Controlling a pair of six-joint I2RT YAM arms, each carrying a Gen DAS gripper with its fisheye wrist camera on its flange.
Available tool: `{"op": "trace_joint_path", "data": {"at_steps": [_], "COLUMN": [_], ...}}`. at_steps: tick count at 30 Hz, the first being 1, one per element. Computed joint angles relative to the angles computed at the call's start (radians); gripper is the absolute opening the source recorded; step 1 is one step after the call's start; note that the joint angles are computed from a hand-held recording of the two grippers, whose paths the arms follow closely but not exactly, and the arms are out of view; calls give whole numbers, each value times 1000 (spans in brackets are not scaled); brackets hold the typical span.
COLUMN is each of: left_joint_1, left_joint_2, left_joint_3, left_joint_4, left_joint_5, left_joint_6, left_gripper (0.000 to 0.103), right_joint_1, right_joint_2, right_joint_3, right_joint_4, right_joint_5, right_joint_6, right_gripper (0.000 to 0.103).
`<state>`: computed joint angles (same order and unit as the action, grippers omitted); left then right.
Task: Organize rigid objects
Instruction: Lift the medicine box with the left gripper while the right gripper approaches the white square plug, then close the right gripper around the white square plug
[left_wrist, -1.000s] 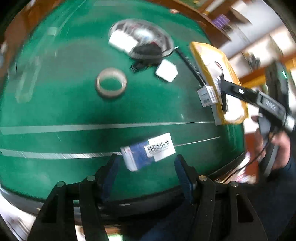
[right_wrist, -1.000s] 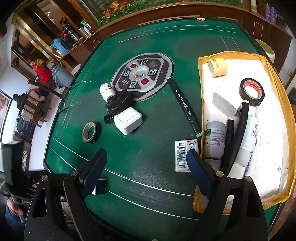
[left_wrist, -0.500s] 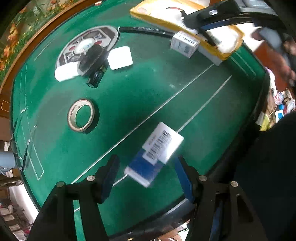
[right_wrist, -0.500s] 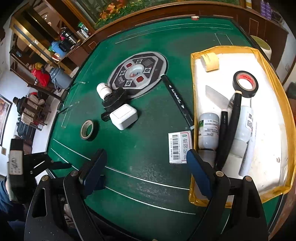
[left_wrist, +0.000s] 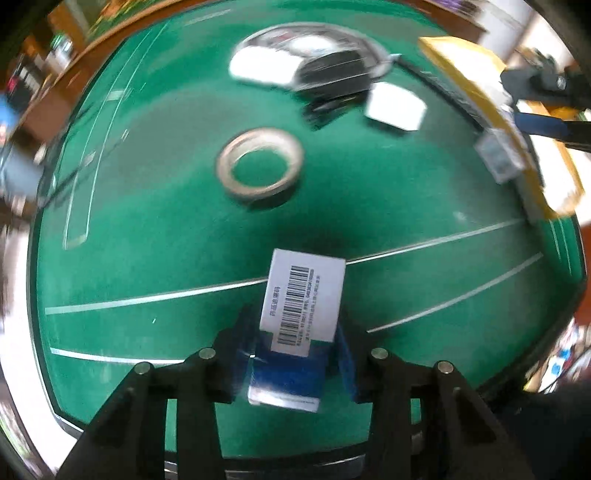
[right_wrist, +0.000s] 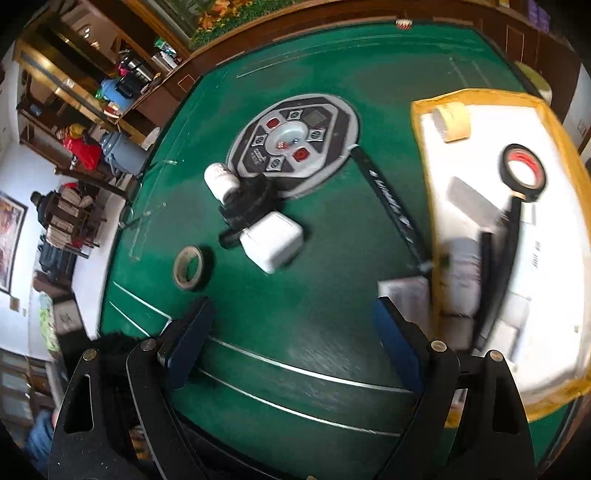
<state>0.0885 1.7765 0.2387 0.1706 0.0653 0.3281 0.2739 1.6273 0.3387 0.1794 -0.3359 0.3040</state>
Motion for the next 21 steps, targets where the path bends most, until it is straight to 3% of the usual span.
{"op": "trace_joint_path", "data": {"at_steps": [9,12,16,21], "left_joint_1": [79,104,136,124], "left_joint_2": [28,16,17,50], "left_joint_3": [9,-19,-33,-14], "left_joint_4": [44,65,78,93], "left_joint_5": [41,55,65,64], "left_joint_6": [69,104,146,140], "left_gripper": [42,42,42,42], "right_joint_1": [96,109,139,154], "right_joint_2": [302,363,425,498], "right_joint_3": [330,378,442,488], "right_joint_4": [-123,-134,-170,-167], "right_joint_5": [24,33,61,67], "right_joint_6": [186,226,246,241], "right_gripper": [88,82,58,54]}}
